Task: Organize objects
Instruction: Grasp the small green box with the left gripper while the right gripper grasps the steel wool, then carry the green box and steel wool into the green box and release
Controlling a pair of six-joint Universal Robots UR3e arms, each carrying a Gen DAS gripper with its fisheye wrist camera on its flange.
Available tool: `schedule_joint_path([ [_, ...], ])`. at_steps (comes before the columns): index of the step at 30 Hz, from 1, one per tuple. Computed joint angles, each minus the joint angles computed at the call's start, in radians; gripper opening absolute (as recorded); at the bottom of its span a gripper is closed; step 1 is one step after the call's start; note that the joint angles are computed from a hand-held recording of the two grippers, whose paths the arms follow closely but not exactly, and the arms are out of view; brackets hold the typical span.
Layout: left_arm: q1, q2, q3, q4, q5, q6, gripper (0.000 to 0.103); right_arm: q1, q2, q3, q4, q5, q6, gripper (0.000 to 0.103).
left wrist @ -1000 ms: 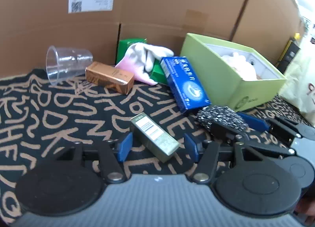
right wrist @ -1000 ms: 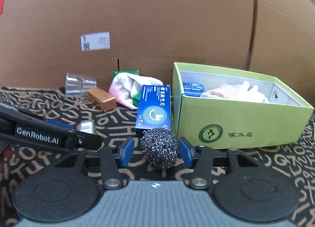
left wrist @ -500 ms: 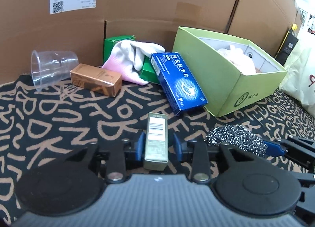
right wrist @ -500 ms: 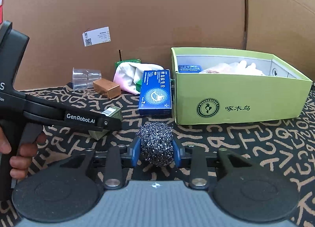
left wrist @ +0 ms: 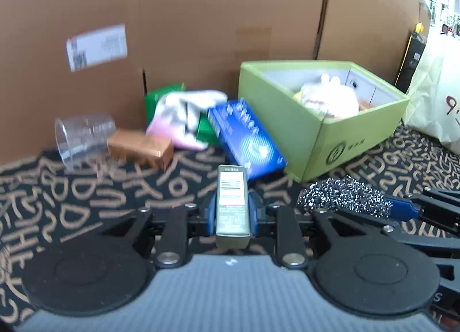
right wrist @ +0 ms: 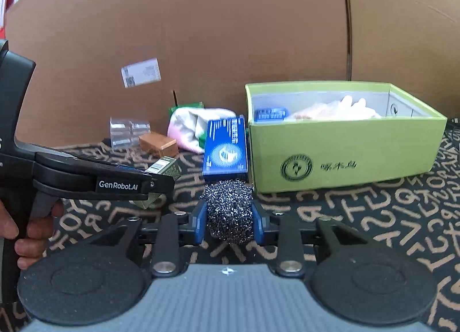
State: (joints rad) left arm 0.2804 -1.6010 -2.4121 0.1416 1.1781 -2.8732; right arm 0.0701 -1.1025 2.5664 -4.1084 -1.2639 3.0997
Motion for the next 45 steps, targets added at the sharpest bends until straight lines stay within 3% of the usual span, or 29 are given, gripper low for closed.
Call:
schedule_joint_path([
  [7, -0.104, 0.015, 0.125, -0.02, 0.073, -0.065, 0.022, -0.14, -0.172, 0.07, 0.048, 0.128, -0.046, 0.035],
  [16, -0.302, -0.155, 0.431, -0.055, 0.244, -0.147, 0.022, -0.306, -0.351, 0.008, 0.233, 0.189, -0.08, 0.035],
  [27, -0.489, -0.503, 0.952, -0.243, 0.432, -0.176, 0.022, -0.367, -0.177, -0.246, 0.267, 0.102, -0.069, 0.035],
  [39, -0.559, -0.874, 1.52, -0.5, 0.485, -0.156, 0.023, -0.356, 0.088, -0.544, 0.351, -0.002, -0.088, 0.036],
  [40, -0.559, -0.896, 1.544, -0.503, 0.476, -0.142, 0.026, -0.355, 0.109, -0.564, 0.352, -0.008, -0.085, 0.04],
  [41, -0.559, -0.912, 1.559, -0.498, 0.467, -0.125, 0.034, -0.358, 0.126, -0.581, 0.355, -0.002, -0.087, 0.052],
  [42, -0.563, -0.924, 1.571, -0.494, 0.471, -0.112, 0.063, -0.358, 0.14, -0.596, 0.359, -0.005, -0.091, 0.059],
  [43, -0.573, -0.936, 1.568, -0.46, 0.503, -0.112, 0.082, -0.353, 0.153, -0.607, 0.353, -0.023, -0.09, 0.068],
  [45, -0.589, -0.937, 1.513, -0.347, 0.567, -0.111, 0.097, -0.35, 0.169, -0.609, 0.328, -0.038, -0.099, 0.066],
])
